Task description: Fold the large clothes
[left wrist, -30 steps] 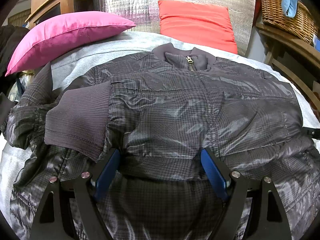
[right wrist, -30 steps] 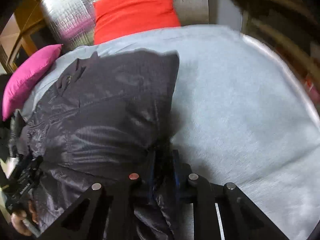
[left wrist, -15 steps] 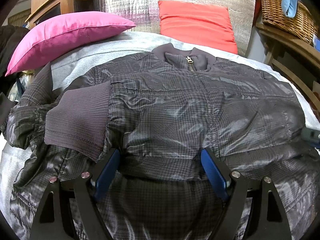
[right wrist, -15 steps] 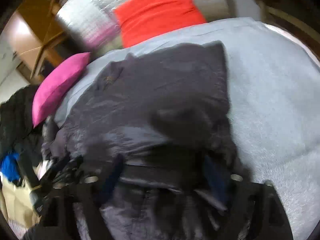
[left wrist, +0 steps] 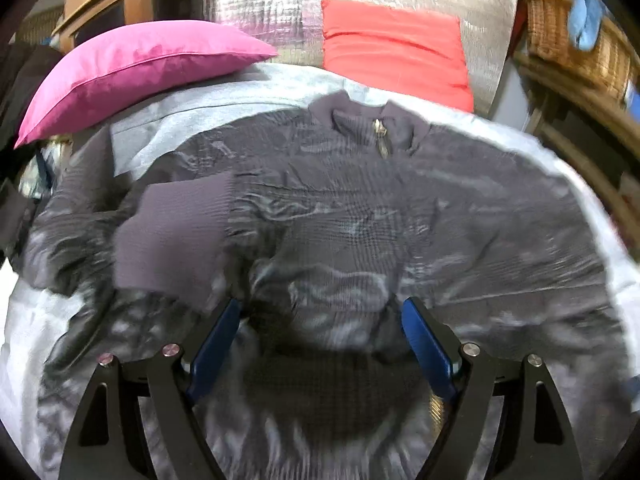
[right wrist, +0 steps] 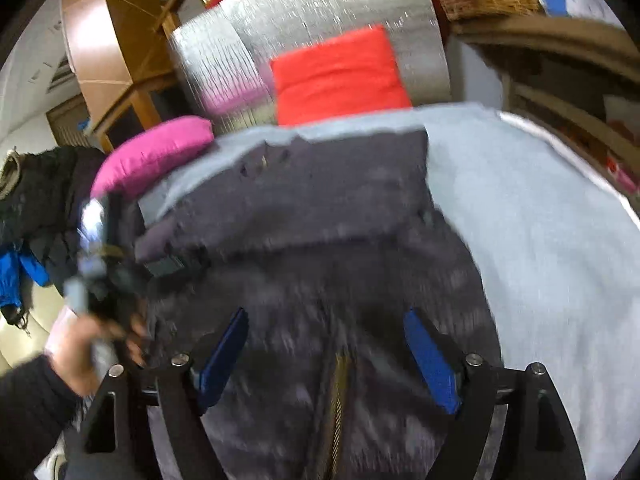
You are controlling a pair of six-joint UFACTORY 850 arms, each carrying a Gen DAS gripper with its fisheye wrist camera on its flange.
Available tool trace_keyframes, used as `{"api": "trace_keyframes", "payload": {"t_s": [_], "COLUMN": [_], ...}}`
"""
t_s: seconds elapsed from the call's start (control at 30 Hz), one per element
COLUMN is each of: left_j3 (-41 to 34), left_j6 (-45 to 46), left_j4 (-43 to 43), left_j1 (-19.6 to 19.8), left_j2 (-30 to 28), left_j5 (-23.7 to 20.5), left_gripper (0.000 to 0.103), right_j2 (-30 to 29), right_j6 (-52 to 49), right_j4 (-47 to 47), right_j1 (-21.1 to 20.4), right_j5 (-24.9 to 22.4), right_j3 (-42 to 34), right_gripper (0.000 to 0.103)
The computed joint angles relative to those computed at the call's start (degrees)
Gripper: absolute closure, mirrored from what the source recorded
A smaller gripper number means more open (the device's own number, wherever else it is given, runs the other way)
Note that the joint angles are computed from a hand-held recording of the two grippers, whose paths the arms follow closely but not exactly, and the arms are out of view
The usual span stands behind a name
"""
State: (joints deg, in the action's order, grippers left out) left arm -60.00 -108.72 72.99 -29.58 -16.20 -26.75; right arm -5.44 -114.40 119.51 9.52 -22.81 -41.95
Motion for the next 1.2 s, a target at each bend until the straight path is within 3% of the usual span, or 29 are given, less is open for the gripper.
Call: {"api": "trace_keyframes", "payload": {"t_s": [0.13,0.27,0.4,0.53,0.67,0.8,0.93,1.03,1.1,1.2], "left_j3": [9.7,19.7,27.5,31.4,32.6,28.7,22.7,21.8,20.6,20.7], "left_j6": [-12.3,-16.0,-15.2,-12.3,-14.4,-14.7,-7.2,-13.6,-11.9,-17.3], "left_j4": [9.7,8.9,4.0,-0.8,3.3,7.8,2.7,11.3,11.5,16.2], "left_j1": [-1.0,0.1,6.3,17.4,27.2,34.9,39.3,41.1,42.1,43.7], "left_j2": [11.3,22.6,31.5,35.4,35.2,28.8,20.2,17.5,15.1,13.9], "left_j5": [1.0,-0.3,-2.7,-1.0,2.2,4.2,3.0,4.4,4.9,6.3], "left_gripper": [0.017,0.016,0.016,0.016,0.016,0.016,0.016,0.016,0.016,0.016], "right_j2": [-0.1,-2.6,-4.3,-4.7,-5.1,-5.1,-5.6,-5.9,-5.9,-5.9], "right_j6": [-5.2,-3.6,-1.5,-3.0,-3.6,-3.8,-3.7,-3.0,-3.0,-4.2], "right_j4": [3.1,1.0,-0.7,0.4,-0.5,-0.5,-0.6,-1.6,-1.7,-0.7], "right_j1": [0.4,0.2,-0.7,-0.3,0.4,0.6,0.1,0.2,0.4,0.9], "right_j5": [-1.0,-1.6,-4.4,-4.3,-3.5,-3.3,-4.9,-4.9,-4.4,-3.4], "right_j3": [1.8,0.7,0.2,0.2,-0.2,-0.2,-0.1,-0.5,-0.6,-0.7], "right_gripper": [0.020,0.020,0.019,0.016,0.009,0.008,0.006,0.004,0.003,0.003]}}
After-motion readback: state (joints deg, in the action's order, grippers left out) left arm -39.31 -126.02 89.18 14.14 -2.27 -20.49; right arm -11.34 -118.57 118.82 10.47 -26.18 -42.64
